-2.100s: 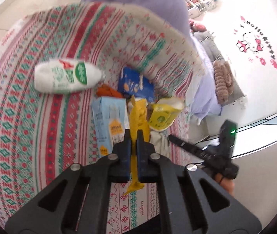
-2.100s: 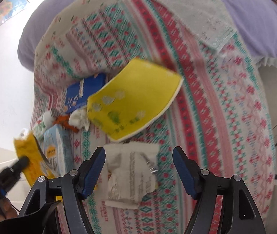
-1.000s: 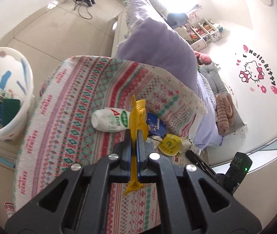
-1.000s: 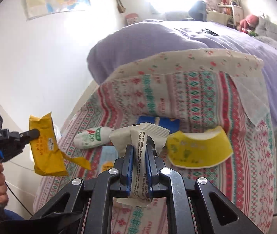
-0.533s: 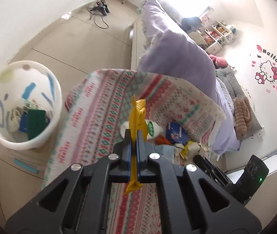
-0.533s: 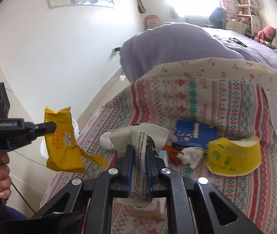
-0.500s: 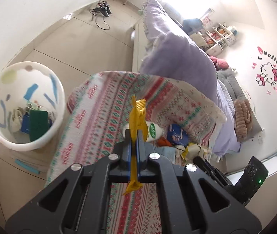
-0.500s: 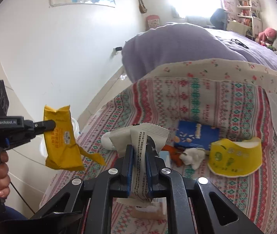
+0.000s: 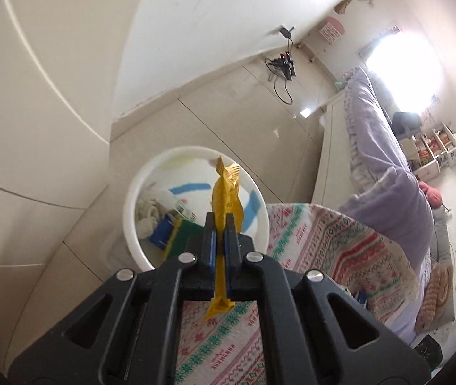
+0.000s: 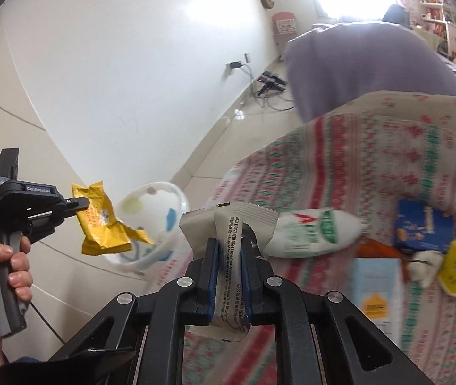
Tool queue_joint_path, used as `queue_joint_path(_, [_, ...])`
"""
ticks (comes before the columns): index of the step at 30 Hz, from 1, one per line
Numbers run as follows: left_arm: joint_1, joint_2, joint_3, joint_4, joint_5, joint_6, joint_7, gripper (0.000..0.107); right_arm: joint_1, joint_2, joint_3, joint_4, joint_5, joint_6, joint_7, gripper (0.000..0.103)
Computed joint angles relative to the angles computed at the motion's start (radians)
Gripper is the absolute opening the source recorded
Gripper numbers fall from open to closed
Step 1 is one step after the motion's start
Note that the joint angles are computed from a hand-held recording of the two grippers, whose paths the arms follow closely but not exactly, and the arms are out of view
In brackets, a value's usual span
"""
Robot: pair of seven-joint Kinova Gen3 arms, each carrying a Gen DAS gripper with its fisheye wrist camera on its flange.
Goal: Collect trash
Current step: 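Carry wrapper and receipt to the wastebasket and release both, then grasp the second AD bottle with the left tool while the right tool grasps the milk carton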
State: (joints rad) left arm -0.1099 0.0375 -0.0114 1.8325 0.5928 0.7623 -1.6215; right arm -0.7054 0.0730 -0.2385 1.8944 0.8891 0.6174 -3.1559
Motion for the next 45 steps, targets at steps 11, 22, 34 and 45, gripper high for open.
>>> queue_joint_path(11, [-0.015, 0.027, -0.007, -0.012, -0.043, -0.021, 0.07, 0.005, -0.023, 0.249, 0.064, -0.262, -0.13, -0.128, 0.203, 0.016])
queue_joint_path(22, [-0.04, 0.027, -0.009, -0.009, 0.013, 0.012, 0.042, 0.045, -0.053, 0.409, 0.122, -0.473, -0.327, -0.05, 0.426, 0.058])
queue_joint_path(34, [0.017, 0.025, 0.031, -0.034, -0.034, 0.007, 0.05, 0.045, -0.146, 0.237, 0.256, -0.253, -0.35, -0.106, 0.353, 0.061])
queue_joint_path(45, [0.197, 0.067, 0.139, -0.125, -0.134, 0.047, -0.062, 0.056, -0.006, -0.077, 0.173, -0.094, -0.381, 0.081, 0.399, 0.064])
